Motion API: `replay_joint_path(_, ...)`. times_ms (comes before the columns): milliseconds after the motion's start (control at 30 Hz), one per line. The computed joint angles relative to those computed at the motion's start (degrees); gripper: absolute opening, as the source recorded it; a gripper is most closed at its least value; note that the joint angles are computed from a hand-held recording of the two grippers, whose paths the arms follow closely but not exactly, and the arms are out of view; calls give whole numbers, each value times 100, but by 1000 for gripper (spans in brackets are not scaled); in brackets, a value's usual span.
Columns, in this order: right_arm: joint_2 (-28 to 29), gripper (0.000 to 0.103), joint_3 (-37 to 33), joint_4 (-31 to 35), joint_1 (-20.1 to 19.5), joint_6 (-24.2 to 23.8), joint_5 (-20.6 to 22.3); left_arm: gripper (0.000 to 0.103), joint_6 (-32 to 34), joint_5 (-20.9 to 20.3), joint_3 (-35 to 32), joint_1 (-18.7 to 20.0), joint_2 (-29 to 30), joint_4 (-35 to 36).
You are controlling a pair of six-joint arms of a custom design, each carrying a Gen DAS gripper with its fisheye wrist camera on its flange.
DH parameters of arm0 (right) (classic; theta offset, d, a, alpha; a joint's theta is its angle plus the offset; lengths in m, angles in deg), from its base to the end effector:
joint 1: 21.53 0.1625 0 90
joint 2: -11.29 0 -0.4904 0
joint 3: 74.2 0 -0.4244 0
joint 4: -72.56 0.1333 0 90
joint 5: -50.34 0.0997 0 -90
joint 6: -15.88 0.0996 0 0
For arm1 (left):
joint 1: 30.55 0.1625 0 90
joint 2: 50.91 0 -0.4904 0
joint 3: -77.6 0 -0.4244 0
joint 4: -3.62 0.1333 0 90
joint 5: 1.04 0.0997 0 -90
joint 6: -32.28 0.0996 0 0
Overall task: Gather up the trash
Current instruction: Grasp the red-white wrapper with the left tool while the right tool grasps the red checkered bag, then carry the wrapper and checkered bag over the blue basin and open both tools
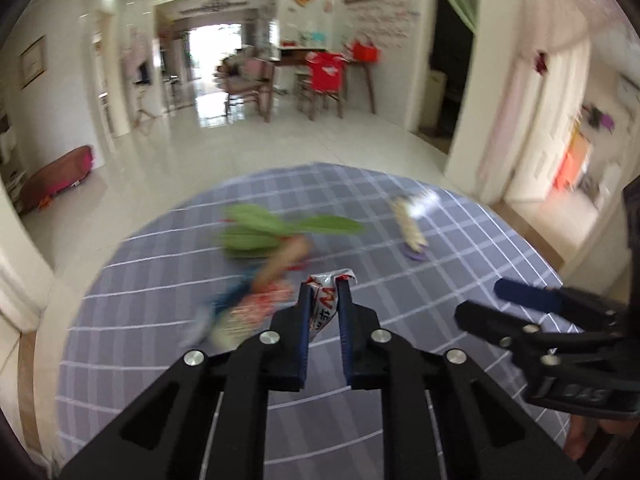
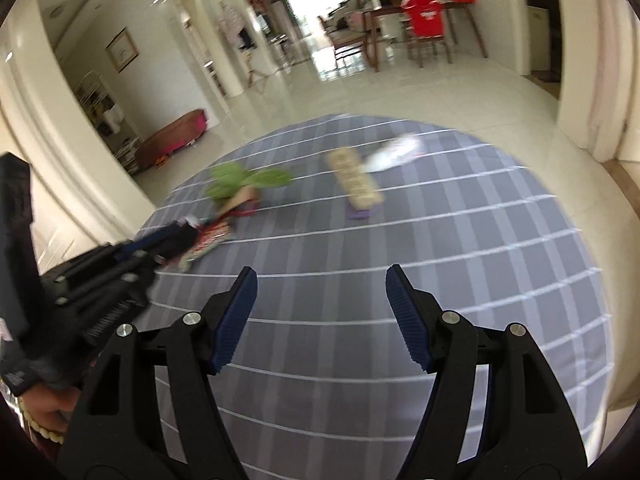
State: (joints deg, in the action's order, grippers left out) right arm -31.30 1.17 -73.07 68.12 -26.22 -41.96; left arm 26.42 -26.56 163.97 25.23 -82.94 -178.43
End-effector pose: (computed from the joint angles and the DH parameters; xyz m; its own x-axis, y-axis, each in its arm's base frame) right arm 0.1241 -0.8492 0.2116 -0.7451 -0.6017 0.2878 -0.6656 0.6983 -0.2633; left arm -0.2475 -0.7608 0.1048 -0.7086 -0.2798 -0.6478 0.3745 0.6289 -0.6814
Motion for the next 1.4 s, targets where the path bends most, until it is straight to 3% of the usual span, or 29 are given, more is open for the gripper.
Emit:
replay_joint_path(300, 558, 66, -82, 158, 462, 261, -223, 12, -678, 802, 1037, -16, -708, -406)
replay_joint_path(533, 985, 66, -60, -677, 720, 14, -892, 12, -1281, 1017, 1259, 95, -966, -4)
replay_joint_path(633, 1091, 60, -115, -912, 763, -225, -1050, 12, -1137, 938, 1163, 135, -893, -89)
replay_joint_path(733, 1161, 42, -158, -1030, 792, -470, -1151, 12, -1097, 845, 1100, 152, -862, -93)
replay_joint_path(800, 1163, 32, -199, -948, 780, -559, -1111, 12, -1105, 789, 1056, 153, -835, -16)
replay_joint_path(1100, 718, 16, -86, -184, 524, -515, -694, 12, -1203, 563, 891, -35, -678, 367)
replay_joint_path(1400, -15, 15, 310, 66, 92, -566, -202, 12, -1410, 263, 475, -377, -277, 802)
